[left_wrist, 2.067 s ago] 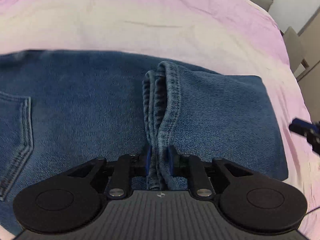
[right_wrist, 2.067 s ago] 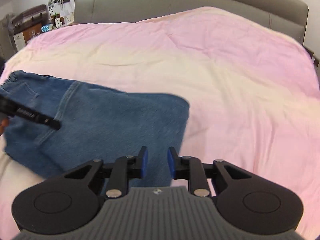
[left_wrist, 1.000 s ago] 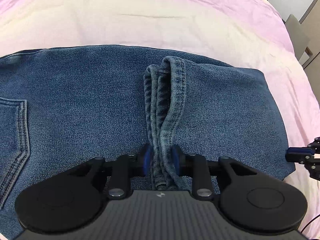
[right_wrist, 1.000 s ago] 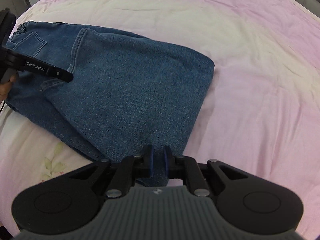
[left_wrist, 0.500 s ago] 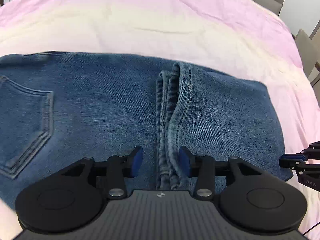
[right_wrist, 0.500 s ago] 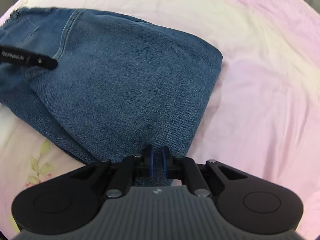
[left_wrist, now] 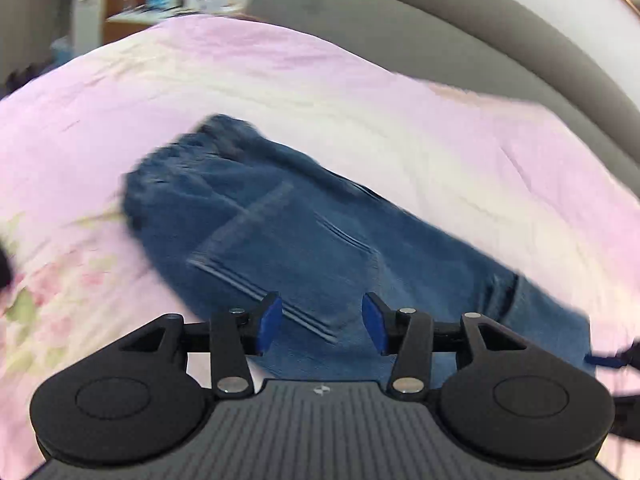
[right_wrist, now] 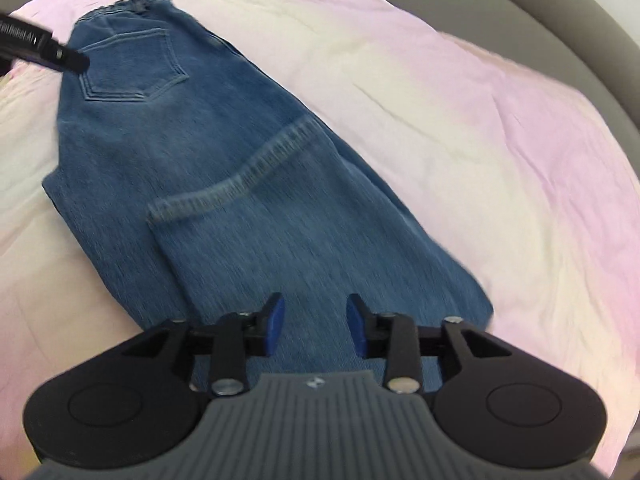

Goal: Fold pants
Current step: 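Grasp the elastic waistband with the left tool and lift it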

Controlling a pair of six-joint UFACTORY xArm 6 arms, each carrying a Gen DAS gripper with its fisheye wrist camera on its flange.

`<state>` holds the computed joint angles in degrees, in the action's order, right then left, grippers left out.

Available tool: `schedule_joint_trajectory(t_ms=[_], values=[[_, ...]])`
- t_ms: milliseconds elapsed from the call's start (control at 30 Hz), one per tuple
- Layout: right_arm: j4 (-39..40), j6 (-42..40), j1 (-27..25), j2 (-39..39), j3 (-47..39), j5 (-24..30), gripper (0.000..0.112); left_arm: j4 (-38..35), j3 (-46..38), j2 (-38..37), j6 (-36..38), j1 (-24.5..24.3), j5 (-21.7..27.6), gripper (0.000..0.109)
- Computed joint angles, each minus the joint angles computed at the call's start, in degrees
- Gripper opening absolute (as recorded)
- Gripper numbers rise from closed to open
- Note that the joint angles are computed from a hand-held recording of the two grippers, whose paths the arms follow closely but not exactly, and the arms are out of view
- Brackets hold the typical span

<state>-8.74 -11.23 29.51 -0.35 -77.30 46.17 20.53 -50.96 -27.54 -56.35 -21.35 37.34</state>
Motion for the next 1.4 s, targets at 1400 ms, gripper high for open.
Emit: schedule_joint_trajectory(t_ms=[1400], values=[[5.3, -17.8, 4.05, 37.54, -50.22, 25.63, 0.049, -16.31, 4.54, 6.4, 3.14, 15.67, -23.74, 0.054]])
